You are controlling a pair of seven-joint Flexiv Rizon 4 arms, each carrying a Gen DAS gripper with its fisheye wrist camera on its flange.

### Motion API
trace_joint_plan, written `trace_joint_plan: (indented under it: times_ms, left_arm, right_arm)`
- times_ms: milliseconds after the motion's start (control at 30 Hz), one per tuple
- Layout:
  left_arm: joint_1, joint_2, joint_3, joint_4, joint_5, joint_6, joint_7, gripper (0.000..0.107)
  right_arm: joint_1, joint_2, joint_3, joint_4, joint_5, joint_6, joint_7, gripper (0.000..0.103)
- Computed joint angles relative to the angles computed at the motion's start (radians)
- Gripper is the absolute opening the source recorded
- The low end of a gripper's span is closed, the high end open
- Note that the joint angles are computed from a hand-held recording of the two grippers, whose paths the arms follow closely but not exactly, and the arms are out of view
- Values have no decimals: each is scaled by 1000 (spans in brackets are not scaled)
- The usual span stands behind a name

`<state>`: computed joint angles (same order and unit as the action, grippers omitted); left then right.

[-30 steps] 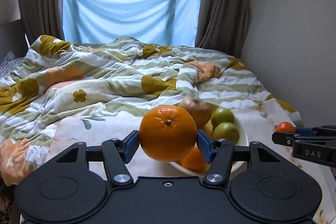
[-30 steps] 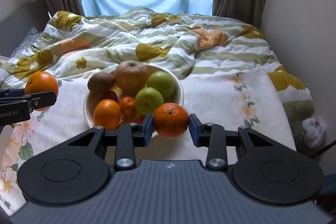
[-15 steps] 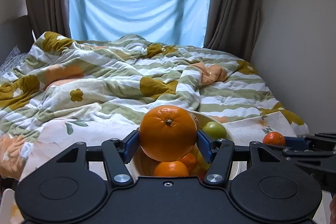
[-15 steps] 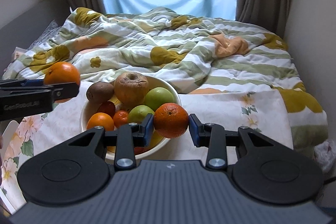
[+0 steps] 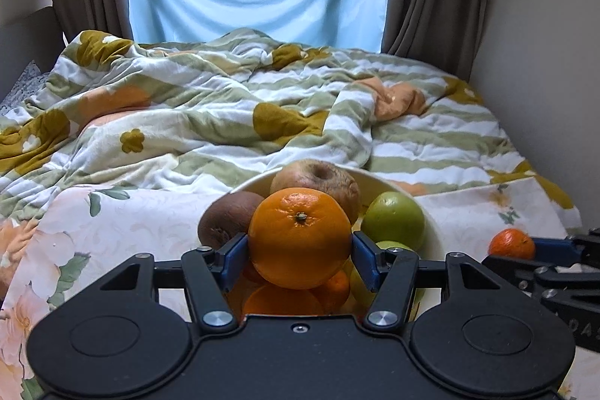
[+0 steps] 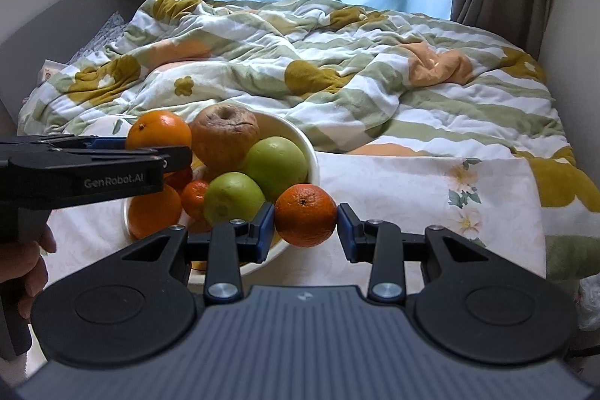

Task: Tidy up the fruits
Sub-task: 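Carry the orange into the bowl and open the left tool while the right tool carries the mandarin, then lower the mandarin into the bowl and open the right tool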

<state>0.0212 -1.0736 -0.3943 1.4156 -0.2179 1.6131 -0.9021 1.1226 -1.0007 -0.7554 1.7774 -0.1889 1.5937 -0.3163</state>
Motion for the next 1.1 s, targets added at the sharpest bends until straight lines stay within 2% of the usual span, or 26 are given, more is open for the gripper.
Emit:
trace_joint_plan:
  times_ms: [33, 67, 100, 167, 200, 267, 467, 733, 900, 1100]
  left_arm:
    - [-7, -1, 9, -4, 1, -4, 0, 64]
    - [-12, -1, 14, -2, 9, 9, 5, 70]
    - [-13, 0, 15, 8, 23, 48, 10, 87]
    - [-14, 4, 18, 27, 54, 124, 7, 103]
    - [5, 7, -3, 40, 82, 151, 12, 103]
    - [37, 19, -34, 58, 116, 145, 15, 103]
    - [74, 73, -41, 108, 109, 121, -36, 103]
    - [108, 127, -44, 179, 116, 142, -95, 103]
    - [128, 152, -41, 214, 130, 161, -127, 103]
    - [109, 165, 5, 225, 127, 160, -166, 103]
  right_arm:
    - [-2, 1, 1, 3, 1, 4, -1, 51]
    - [-6, 1, 3, 7, 3, 9, -3, 51]
    - [-8, 2, 5, 11, 6, 13, -5, 51]
    - [-11, 3, 7, 18, 14, 21, -10, 51]
    - [-11, 2, 7, 19, 18, 23, -13, 51]
    - [-6, 3, 3, 28, 29, 30, -18, 51]
    - [13, 7, -15, 46, 61, 44, -35, 51]
    - [3, 10, -2, 24, 62, 65, -97, 51]
    - [-32, -2, 19, -10, 50, 91, -197, 51]
    - [-137, -28, 120, -95, 80, 108, -238, 52]
